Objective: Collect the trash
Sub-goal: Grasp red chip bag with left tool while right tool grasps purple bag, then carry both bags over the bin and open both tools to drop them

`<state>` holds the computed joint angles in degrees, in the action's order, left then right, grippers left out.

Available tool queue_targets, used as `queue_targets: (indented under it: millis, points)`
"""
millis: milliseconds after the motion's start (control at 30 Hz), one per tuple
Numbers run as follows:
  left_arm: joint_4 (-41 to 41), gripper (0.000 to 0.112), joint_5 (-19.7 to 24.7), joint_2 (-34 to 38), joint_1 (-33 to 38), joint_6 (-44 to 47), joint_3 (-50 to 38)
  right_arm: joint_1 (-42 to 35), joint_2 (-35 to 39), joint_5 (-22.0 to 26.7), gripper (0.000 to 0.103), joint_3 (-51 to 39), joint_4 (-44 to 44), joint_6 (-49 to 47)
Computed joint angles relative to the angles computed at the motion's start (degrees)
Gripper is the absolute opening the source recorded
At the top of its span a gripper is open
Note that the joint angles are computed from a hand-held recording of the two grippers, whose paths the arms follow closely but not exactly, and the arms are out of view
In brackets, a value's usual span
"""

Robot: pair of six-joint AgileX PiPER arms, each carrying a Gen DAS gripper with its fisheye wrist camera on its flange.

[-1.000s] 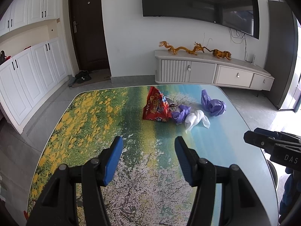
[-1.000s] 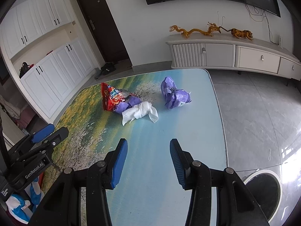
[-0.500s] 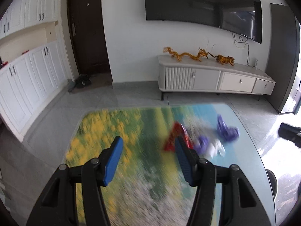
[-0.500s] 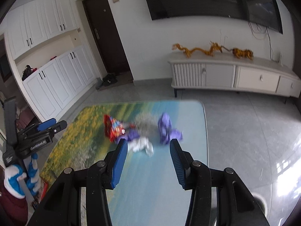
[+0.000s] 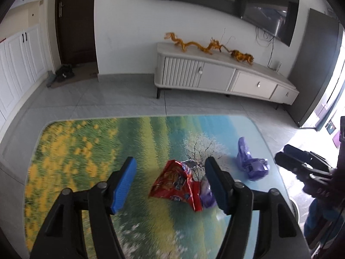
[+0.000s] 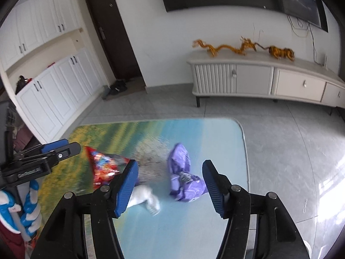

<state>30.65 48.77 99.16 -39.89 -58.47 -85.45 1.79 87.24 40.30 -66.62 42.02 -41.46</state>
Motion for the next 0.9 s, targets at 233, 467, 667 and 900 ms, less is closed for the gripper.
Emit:
queue_targets:
  millis: [233,467,667,900]
  points:
    - [-2.5,0.065,-2.4,6.2,2.5,-1.5,0.6,1.5,7.6,-4.2,0.059,0.8,0.8,-1.7]
    - [-1.8,0.036,-11.4,0.3,2.9,-7.6,12.4,-2.1,6.4,-1.9,0.037,4.5,6.1,-7.6]
    - [1.8,0.009,-13.0,-6.8,-0.3,-14.6,20.1,-6.5,-0.3,3.1,0.024,10.7,11.3,-13.9]
    - [10.2,0.008,-3.4,-14.5,-10.9,-26.1,22.6,-16.9,-11.8,16.5,0.022,18.3,17.4,-21.3]
